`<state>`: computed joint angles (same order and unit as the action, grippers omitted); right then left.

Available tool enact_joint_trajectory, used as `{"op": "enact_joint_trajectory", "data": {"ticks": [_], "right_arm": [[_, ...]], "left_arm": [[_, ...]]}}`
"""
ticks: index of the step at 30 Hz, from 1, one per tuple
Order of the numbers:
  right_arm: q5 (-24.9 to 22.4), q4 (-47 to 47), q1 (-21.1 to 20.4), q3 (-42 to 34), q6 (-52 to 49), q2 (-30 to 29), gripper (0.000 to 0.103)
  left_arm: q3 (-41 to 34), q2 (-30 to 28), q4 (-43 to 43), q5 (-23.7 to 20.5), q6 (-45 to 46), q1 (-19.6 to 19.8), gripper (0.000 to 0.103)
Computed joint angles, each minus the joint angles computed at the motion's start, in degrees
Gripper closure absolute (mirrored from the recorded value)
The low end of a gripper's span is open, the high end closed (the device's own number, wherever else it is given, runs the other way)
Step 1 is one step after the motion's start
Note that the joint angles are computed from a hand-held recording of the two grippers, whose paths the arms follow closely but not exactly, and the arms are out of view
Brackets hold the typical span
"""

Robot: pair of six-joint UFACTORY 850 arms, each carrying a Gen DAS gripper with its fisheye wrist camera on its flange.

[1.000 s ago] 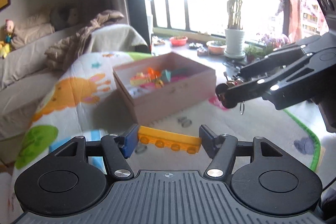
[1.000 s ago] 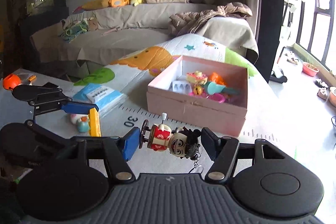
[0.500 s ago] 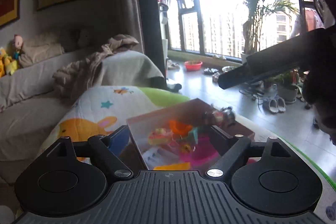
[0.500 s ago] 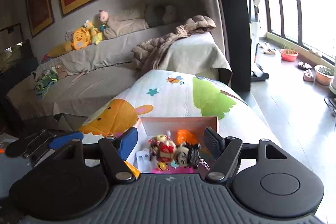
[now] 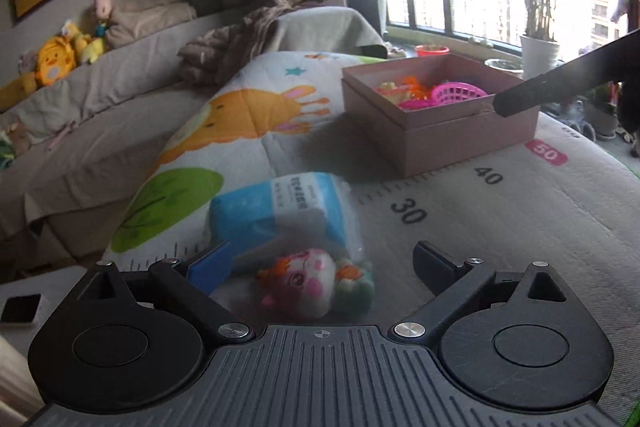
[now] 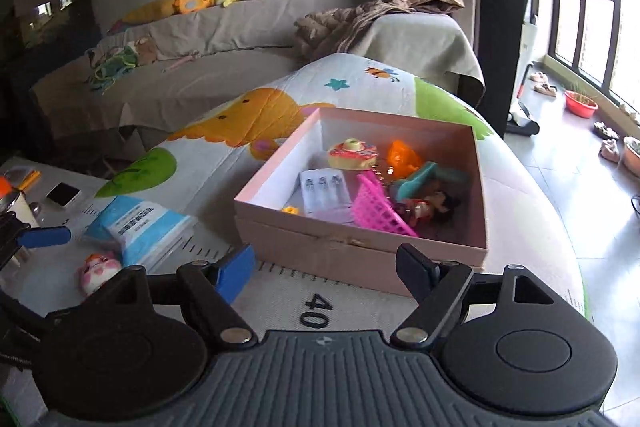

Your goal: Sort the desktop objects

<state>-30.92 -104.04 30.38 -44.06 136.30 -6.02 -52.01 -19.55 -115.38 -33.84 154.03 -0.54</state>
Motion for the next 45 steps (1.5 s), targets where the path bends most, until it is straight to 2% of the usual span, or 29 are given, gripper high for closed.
{"op": "enact_joint_trajectory", "data": {"ticks": [3, 5, 6, 8, 10, 11, 14, 17, 20, 23, 26, 28, 30, 35, 39, 43, 45], "right_arm": [[0.77, -1.57, 1.25, -1.30, 0.61, -1.26, 0.022], [1.43, -1.80, 1.63, -2.22, 0.50, -2.12, 0.021], [1.42, -1.74, 1.85, -2.47, 0.38, -2.41, 0.021], [1.60, -1.91, 2.08, -2.72, 0.64, -2.72, 0.020], [1.44, -1.26, 2.33, -2.81, 0.67, -2.79, 0.020], [1.38, -1.04, 2.54, -2.71, 1.04, -2.70, 0.020], [4.31, -4.11, 2.64, -2.01, 3.30, -2.11, 0.020], [6.07, -7.17, 3.70, -1.87, 1.97, -2.63, 0.020], [7.78, -12.63, 4.17, -2.10, 4.58, -4.08, 0.021], [10.07, -16.48, 4.02, -3.44, 7.50, -6.64, 0.023], [8.51, -15.35, 4.92, -5.73, 3.94, -9.91, 0.023], [7.83, -15.27, 5.24, -7.22, 3.31, -11.59, 0.029], [9.07, -12.95, 5.10, -8.44, 1.25, -12.37, 0.053], [7.41, -6.08, 4.84, -6.33, -1.89, -10.50, 0.054], [5.12, -0.93, 4.36, -2.59, -0.69, -7.34, 0.054], [3.40, 0.61, 4.31, 0.34, 2.04, -5.17, 0.052], [2.28, 2.24, 4.71, 0.75, 1.36, -5.05, 0.050]], "left_arm": [[-1.24, -1.18, 3.63, 2.92, -6.48, -0.34, 0.003], [-2.57, -2.21, 12.16, 1.72, -15.77, -0.37, 0.003], [-2.94, -2.52, 16.54, -0.40, -20.15, -0.19, 0.003], [-3.91, -3.28, 25.85, -7.66, -26.72, 0.44, 0.003], [-3.64, -3.07, 29.63, -13.41, -26.33, 0.96, 0.003], [-2.70, -2.44, 28.45, -14.45, -23.29, 1.15, 0.003], [0.02, -0.48, 20.93, -11.37, -13.98, 0.99, 0.002], [-0.65, -0.55, 16.49, -7.13, -12.08, 1.48, 0.002], [-1.71, -0.57, 7.00, -2.73, -7.80, 2.01, 0.002], [-5.03, -1.81, 3.11, 0.00, -10.37, 2.10, 0.002], [-8.30, -3.58, 4.97, 1.60, -12.91, 1.04, 0.002], [-9.81, -4.66, 6.08, 2.68, -13.41, -0.09, 0.002], [-10.72, -5.58, 6.18, 3.19, -12.40, -1.14, 0.002], [-11.77, -7.54, 0.95, 5.72, -5.54, -2.67, 0.002], [-12.63, -8.28, 8.86, 4.37, -14.08, -2.10, 0.002], [-11.92, -7.59, 21.92, -1.17, -23.57, -0.86, 0.002], [-10.76, -6.73, 23.33, -3.07, -23.33, -0.66, 0.002]]}}
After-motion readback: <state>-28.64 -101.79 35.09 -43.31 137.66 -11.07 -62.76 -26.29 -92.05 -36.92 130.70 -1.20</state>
